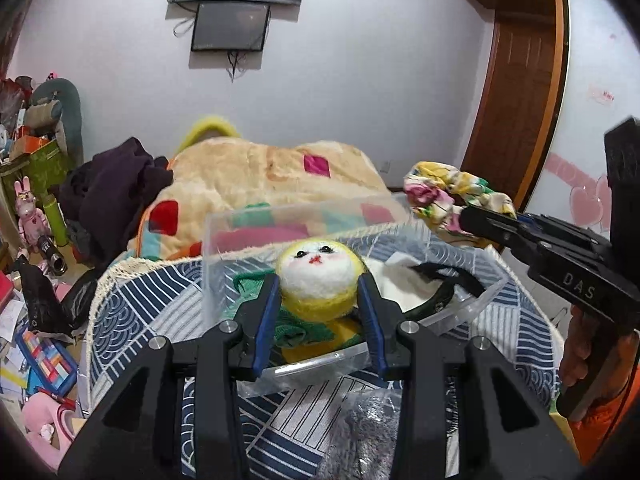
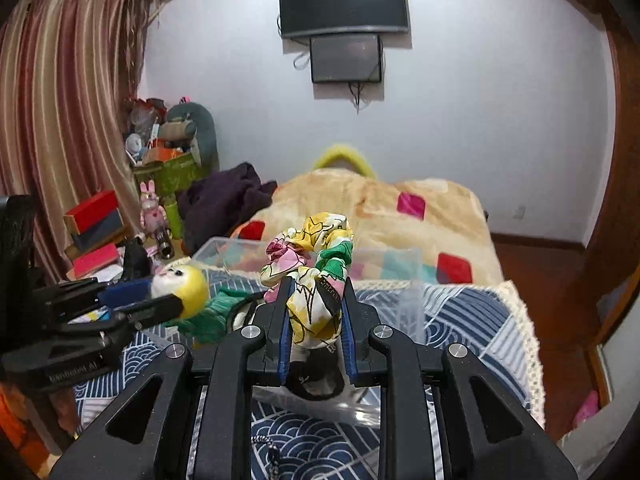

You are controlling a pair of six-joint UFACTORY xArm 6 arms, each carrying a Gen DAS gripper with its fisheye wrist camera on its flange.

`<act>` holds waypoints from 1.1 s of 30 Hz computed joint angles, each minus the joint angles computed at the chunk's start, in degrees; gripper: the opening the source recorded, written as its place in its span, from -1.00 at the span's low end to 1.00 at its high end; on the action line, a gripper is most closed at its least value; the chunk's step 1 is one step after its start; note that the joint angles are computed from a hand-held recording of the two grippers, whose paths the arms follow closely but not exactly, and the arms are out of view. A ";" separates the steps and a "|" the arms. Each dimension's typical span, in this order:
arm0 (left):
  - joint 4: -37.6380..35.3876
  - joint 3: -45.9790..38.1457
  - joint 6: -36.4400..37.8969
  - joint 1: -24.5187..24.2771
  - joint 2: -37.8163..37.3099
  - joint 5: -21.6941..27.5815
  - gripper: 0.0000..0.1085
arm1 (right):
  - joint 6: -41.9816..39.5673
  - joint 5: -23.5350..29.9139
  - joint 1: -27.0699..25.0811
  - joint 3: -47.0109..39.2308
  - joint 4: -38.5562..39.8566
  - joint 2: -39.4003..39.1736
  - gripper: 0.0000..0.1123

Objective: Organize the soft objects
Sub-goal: 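Place the plush ball into the box with the left tool while the right tool drops the floral cloth in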

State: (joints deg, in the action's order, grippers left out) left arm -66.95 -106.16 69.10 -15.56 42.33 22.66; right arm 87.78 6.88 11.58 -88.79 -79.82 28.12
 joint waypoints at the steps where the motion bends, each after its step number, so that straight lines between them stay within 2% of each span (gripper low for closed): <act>1: 1.39 -0.92 -1.25 -0.13 0.94 0.10 -0.28 | -2.83 0.24 0.01 -0.20 3.18 0.72 -0.67; 7: 8.29 -5.95 -7.07 -0.72 5.60 0.60 -0.28 | -16.71 1.85 0.43 -1.11 18.29 3.64 -0.67; 10: 9.62 -6.74 -7.70 -1.00 6.34 0.10 -0.28 | -21.45 3.09 0.73 -1.85 22.91 4.70 -0.66; 14: 12.04 -7.12 -9.42 -1.11 6.76 -0.17 -0.25 | -21.47 4.63 1.02 -1.77 22.04 4.63 -0.61; 18: 13.75 -6.91 -11.85 -0.80 6.72 0.25 0.00 | -21.59 5.00 0.96 -0.55 22.23 3.70 -0.34; 19: 13.48 -6.61 -11.77 -0.83 6.59 -0.01 0.05 | -20.23 5.14 0.86 -0.14 20.77 3.21 -0.24; 26: 9.39 -1.71 -8.11 -0.63 2.75 -1.66 0.29 | -12.62 5.03 0.38 2.73 12.17 -0.31 0.15; 31: 0.12 3.87 0.48 -0.38 -2.39 -3.52 0.52 | -0.55 5.91 0.61 5.60 -0.75 -4.32 0.45; 33: -4.12 6.47 4.60 0.03 -4.89 -3.07 0.59 | 3.15 5.63 0.58 6.73 -4.43 -5.66 0.48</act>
State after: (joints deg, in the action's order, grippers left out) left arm -71.06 -99.69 73.69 -15.53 37.44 19.60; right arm 90.93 12.51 12.16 -82.07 -84.24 22.45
